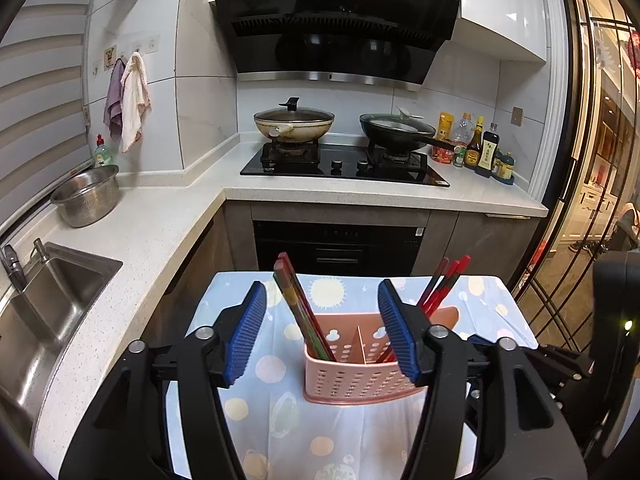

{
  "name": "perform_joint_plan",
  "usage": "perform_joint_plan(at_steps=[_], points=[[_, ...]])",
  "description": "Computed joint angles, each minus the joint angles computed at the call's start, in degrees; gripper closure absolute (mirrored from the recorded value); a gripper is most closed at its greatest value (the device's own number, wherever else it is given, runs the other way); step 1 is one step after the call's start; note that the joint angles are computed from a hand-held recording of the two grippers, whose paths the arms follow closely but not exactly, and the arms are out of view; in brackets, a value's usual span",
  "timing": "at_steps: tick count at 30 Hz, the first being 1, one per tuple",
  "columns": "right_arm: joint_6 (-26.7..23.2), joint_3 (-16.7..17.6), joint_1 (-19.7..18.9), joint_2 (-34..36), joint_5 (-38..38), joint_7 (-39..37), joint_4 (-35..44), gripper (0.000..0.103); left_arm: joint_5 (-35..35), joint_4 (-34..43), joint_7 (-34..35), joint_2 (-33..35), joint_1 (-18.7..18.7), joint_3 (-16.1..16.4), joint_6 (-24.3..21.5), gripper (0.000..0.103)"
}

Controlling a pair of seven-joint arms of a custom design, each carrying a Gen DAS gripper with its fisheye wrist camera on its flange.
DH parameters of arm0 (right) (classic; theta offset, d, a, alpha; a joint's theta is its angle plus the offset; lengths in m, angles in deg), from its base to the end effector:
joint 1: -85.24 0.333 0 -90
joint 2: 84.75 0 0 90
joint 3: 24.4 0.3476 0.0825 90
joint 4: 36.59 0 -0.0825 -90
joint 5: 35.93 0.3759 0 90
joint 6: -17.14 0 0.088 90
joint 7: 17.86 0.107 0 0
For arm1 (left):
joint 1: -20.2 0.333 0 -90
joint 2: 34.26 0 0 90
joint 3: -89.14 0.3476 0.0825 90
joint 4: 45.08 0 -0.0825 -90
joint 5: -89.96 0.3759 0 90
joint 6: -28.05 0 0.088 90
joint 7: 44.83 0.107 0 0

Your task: Organize utensils

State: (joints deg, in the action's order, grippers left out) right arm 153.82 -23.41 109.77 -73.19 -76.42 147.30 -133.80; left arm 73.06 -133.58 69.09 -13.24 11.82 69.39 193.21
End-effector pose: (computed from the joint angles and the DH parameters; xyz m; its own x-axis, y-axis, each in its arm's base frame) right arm 0.6000 0.2786 0.5629 -0.3935 -0.9089 -0.1378 -0.6390 0.3782 -0.6698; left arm 0.6604 -0.2797 0.6002 -0.5666 -0.8225 0.0494 -0.4562 0.2632 -0.8500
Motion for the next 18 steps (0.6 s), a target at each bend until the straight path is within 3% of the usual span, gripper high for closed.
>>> perform_joint_plan(at_steps=[14,18], points=[[0.3,2.3,0.4,-5.6,-4.8,8.0,-6.8,0.074,-7.2,-9.1,6.5,-5.3,3.1,-1.8,1.3,0.038],[-1.0,3.4,0.6,-7.2,-7.1,10.8,-8.3,0.066,-9.6,-11.8,8.6,-7.2,3.1,-1.6,2.1,0.030]])
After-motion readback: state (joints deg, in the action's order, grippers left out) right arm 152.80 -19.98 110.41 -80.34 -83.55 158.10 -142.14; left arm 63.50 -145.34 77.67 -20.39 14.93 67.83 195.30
